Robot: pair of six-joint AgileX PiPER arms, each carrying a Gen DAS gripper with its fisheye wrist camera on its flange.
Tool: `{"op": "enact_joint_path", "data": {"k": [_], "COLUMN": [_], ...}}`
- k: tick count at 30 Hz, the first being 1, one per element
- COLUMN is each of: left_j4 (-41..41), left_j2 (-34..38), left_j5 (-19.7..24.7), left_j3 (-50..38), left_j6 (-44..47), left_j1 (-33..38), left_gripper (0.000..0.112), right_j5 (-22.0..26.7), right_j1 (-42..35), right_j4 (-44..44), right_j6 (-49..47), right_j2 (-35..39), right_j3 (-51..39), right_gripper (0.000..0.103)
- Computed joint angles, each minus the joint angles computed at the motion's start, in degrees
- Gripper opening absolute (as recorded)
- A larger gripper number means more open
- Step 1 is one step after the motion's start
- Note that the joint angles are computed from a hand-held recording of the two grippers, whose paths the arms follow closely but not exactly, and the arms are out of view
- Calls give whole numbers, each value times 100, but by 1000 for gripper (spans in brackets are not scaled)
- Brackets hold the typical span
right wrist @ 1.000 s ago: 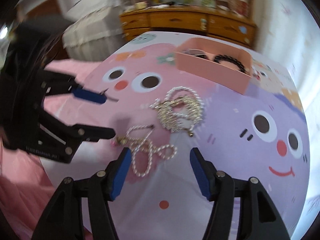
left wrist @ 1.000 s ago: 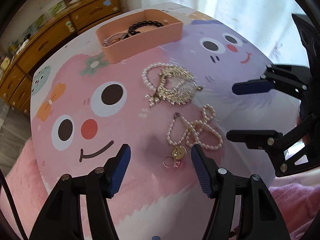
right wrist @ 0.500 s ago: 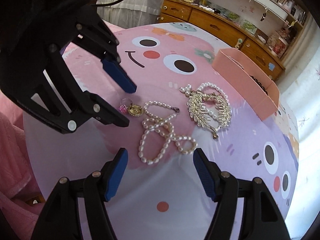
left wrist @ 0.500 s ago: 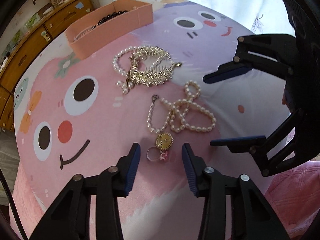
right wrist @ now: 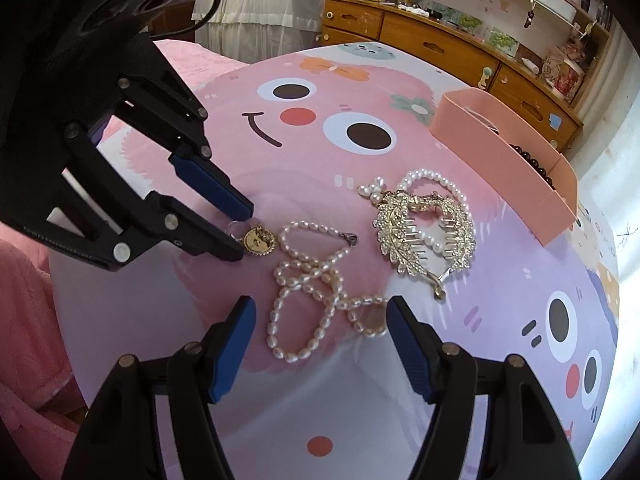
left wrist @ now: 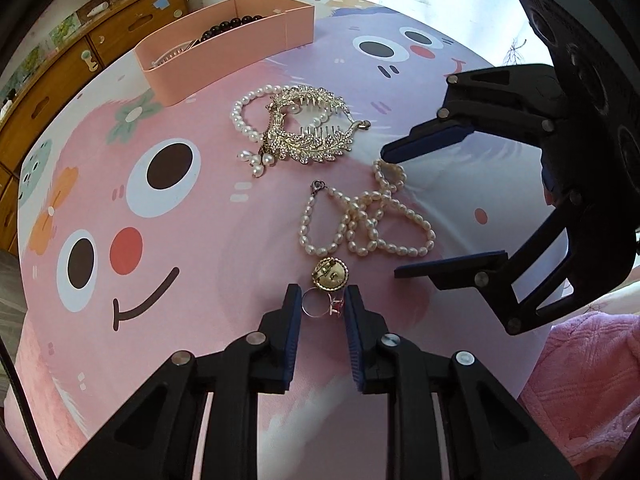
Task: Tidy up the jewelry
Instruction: 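Lower the left tool to the second ring beside the pearl necklace and grasp it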
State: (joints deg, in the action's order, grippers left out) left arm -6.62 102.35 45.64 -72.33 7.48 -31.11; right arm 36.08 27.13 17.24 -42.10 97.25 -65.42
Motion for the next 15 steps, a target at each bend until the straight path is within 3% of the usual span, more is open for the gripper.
{"op": "enact_joint_path", "data": {"k": [1, 2, 4, 7, 9, 15], "left_j4": [-10, -33, -107, -176, -184, -180], "left_j2": [11, 1, -47, -114, -148, -123], "left_j5": [21, 51, 76, 125, 127, 173], "left_j3": [-18, -17, 40, 104, 157, 121], "left_j6": [23, 26, 38, 21, -17, -129], "left_j1": [12, 25, 76, 126, 132, 184], "left_gripper": [19, 19, 19, 19, 19, 19], "right_j5": [42, 183, 396, 346, 406, 738], "right_j1": [4, -6, -125, -122, -151, -182], "right_j4": [8, 68, 321, 219, 175, 205], "right_j6": [5, -44, 28, 174, 302, 703], "right_j2": [36, 85, 195, 187, 226, 406], "right_j3": [-56, -147, -323, -314, -387, -687], "right_gripper": [62, 48, 35, 26, 10, 10]}}
